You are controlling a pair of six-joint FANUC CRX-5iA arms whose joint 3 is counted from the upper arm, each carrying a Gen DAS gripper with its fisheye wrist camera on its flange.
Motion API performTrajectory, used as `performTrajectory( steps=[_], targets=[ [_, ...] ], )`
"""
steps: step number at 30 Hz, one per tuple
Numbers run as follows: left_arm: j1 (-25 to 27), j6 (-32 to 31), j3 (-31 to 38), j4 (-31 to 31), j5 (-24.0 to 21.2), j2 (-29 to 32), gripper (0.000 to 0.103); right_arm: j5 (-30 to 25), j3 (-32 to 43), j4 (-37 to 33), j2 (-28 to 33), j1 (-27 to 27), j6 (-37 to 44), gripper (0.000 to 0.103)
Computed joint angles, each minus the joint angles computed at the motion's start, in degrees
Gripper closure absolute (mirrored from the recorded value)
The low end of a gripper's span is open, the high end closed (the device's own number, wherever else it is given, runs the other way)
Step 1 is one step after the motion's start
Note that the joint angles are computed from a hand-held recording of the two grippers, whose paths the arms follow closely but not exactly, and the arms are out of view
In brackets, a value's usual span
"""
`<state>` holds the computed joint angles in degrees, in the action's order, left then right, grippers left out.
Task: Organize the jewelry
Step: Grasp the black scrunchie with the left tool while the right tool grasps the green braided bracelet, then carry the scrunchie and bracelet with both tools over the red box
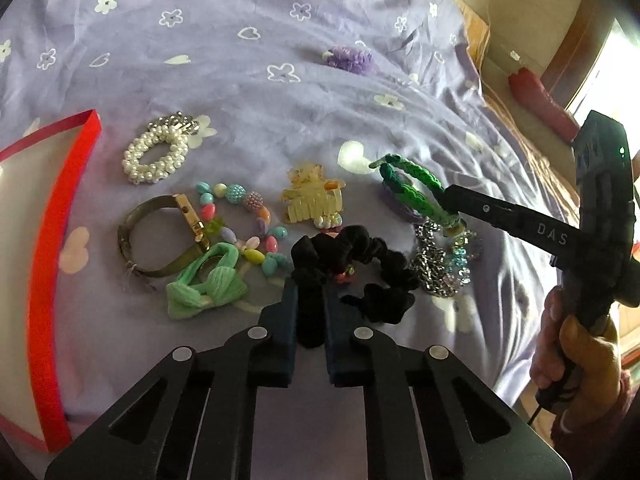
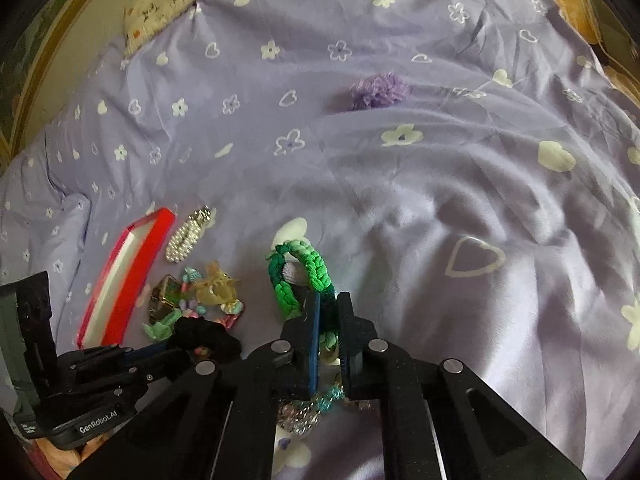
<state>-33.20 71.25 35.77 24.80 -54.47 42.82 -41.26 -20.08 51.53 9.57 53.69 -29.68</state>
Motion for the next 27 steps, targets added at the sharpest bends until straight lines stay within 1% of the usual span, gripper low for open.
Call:
performTrajectory(
  steps=[5,7,12,15,20,27],
  targets=[
    [0.91,-2.23,-5.28,3.20,2.50,-3.34,0.096,-0.51,-0.34,2.67,-0.68,0.90,-1.71,0.096],
    [1.31,-3.37,-7.62,4.56,3.78,-4.86,0.096,0.11,-0.34,3.61,-0.98,1.09,-2.26,0.096],
    [2.42,-6.28,-13.72,8.27,7.22,-9.01,0.096,0.30,1.82,4.74,0.03,2.17,-1.32,0.096],
    [3.39,-7.61,-17.60,10.02,9.37,-11.86,0.097,1.46,3.59,5.11,1.34,2.52,-0.68,0.096],
    [5.55,-9.10,-23.24,12.57,12.70,-15.89,0.098,5.08,7.13,5.19,4.37,2.42,0.83,0.096],
    [9.61,-9.82,-29.50,15.79,16.49,-20.40,0.098,8.30,14.84,2.73,9.67,2.36,7.30,0.096]
  ],
)
